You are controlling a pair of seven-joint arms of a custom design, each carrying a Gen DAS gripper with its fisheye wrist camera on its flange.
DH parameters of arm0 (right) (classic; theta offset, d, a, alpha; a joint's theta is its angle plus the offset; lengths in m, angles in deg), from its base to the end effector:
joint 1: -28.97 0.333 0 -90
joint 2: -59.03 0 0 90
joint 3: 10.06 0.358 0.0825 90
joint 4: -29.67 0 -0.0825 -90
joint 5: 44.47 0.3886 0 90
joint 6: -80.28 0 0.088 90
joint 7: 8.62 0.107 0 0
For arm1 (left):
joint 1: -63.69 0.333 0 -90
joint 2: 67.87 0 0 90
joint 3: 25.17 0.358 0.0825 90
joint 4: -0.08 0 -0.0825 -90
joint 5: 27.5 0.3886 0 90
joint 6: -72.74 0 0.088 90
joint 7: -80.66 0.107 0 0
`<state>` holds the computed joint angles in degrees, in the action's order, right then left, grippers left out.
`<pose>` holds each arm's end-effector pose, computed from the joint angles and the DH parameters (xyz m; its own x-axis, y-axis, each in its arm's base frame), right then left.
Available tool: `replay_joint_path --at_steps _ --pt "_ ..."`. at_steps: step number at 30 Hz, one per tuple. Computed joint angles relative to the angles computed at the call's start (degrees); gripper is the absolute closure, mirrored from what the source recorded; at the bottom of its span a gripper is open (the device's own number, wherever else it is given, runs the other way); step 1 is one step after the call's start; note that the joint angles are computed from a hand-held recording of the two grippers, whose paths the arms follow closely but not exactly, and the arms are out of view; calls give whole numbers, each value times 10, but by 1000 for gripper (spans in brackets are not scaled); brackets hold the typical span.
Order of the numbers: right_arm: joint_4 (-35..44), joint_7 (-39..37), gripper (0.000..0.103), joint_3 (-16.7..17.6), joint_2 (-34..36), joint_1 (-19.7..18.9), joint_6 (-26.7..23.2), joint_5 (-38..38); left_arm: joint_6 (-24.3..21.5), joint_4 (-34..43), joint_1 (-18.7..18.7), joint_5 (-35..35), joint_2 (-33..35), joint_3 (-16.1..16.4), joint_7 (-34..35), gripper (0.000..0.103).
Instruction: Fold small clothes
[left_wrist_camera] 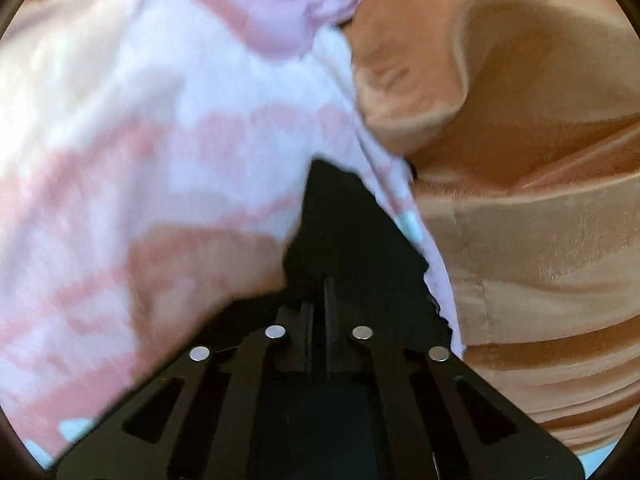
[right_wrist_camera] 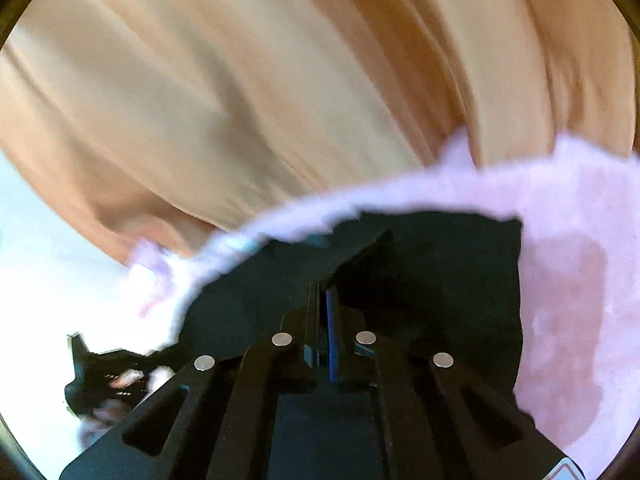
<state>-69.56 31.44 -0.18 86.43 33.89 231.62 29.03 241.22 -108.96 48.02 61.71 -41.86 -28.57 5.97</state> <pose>0.6988 0.1415 0.3742 0.2272 -0.7473 -0.6244 -0.8425 0.1708 -0.5109 0.5958 -0.2709 0.3180 0.6103 -0.4481 0.6532 -0.3462 -0.8926 -0.2889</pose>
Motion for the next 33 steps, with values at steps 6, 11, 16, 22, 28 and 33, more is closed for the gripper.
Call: replay_joint_path --at_steps 6,11,16,22,28,33 --pt "-57 92 101 -59 -1 37 37 -103 12 -28 17 -140 15 -9 166 101" --pt "-83 65 101 -11 -8 -4 59 -65 17 -41 -16 -144 8 21 183 101" --pt "-90 98 101 -35 3 15 47 -128 36 -47 -25 -138 14 37 171 101" --pt "-62 54 37 -8 1 -2 84 -73 38 -49 -28 -164 13 37 220 100" --pt "17 178 61 -64 65 62 54 -270 38 -54 -32 -176 8 41 236 100" --pt "-4 87 101 14 31 11 109 -225 30 -65 -31 -180 -7 40 263 101"
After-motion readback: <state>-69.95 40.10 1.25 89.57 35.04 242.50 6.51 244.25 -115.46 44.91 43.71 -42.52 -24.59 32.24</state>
